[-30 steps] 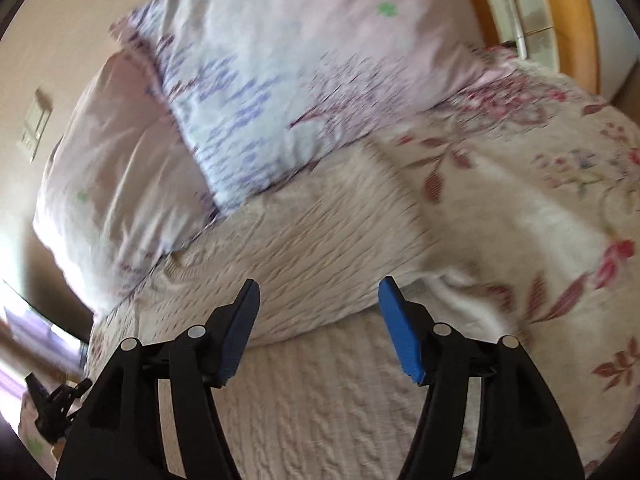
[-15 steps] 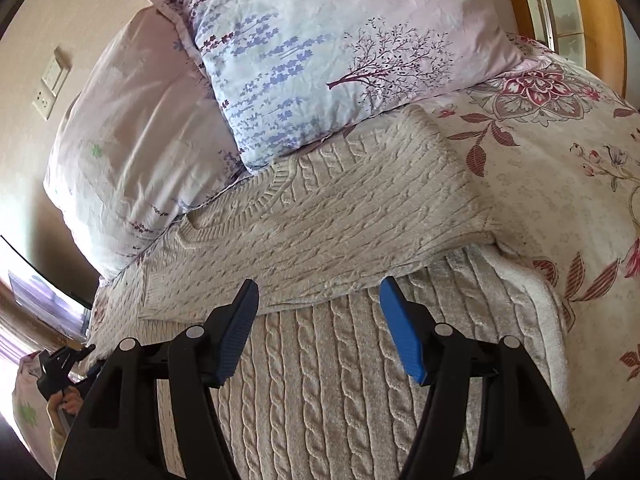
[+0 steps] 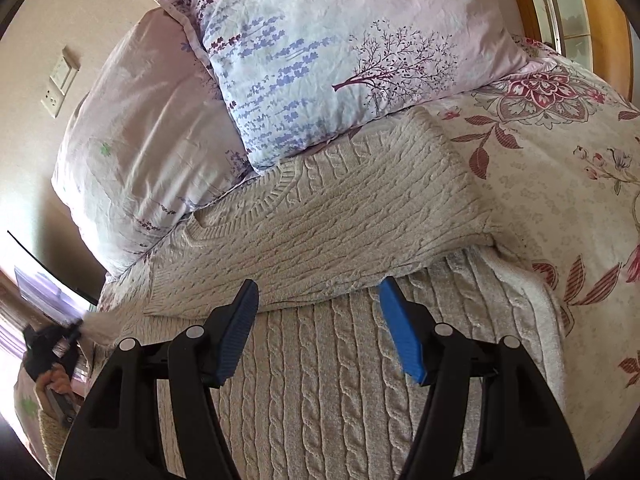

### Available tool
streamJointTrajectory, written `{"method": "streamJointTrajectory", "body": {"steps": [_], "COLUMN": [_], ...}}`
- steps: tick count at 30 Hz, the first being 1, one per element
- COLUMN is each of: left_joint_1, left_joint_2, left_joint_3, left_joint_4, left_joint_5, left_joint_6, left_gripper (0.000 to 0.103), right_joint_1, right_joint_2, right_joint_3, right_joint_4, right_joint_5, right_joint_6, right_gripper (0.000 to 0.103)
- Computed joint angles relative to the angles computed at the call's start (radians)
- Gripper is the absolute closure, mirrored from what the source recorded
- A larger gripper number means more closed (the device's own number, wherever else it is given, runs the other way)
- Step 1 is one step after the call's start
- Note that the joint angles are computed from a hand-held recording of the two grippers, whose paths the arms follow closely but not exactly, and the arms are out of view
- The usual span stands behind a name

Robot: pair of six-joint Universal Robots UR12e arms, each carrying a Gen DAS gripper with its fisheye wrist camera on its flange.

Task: Fold small clothes
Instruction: 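Fold the held sleeve with the left tool across the sweater front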

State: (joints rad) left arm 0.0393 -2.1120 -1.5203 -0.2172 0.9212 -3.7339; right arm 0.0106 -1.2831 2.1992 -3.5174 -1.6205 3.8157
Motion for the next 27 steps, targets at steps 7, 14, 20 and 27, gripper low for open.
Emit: {"method": "streamJointTrajectory", "body": {"steps": [7,14,20,27], "left_joint_1": [-0.094,-0.161,-0.133,-0.071], "left_joint_2": [-0.035,-0.058,-0.054,-0.072], "left_joint_3": [0.041,0.031,0.016,0.030], "left_joint_4": [0.074,-0.200,-0.175,-0.071], "left_joint_5": [-0.209,-0.243,-0.226,-0.153], "left_joint_6": [0.124,0.268,0.139,-0.143], "left_gripper": [0.096,0.095,0.068,0.071], "right_joint_1": [-0.005,-0.007,-0.011,-0.015], "right_joint_2": [-0.001,-0.005,-0.004,0.001], "right_joint_3": [0.009,0.019,0.020,0.021], "right_joint_4": [-0.007,0.003,0.002,-0.006], "right_joint_5": [0.011,0.009,0.019,0.044], "right_joint_6": [0.005,0.010,0.010,-0.002], "right_gripper": [0.038,0.038,0.038,0.038]}}
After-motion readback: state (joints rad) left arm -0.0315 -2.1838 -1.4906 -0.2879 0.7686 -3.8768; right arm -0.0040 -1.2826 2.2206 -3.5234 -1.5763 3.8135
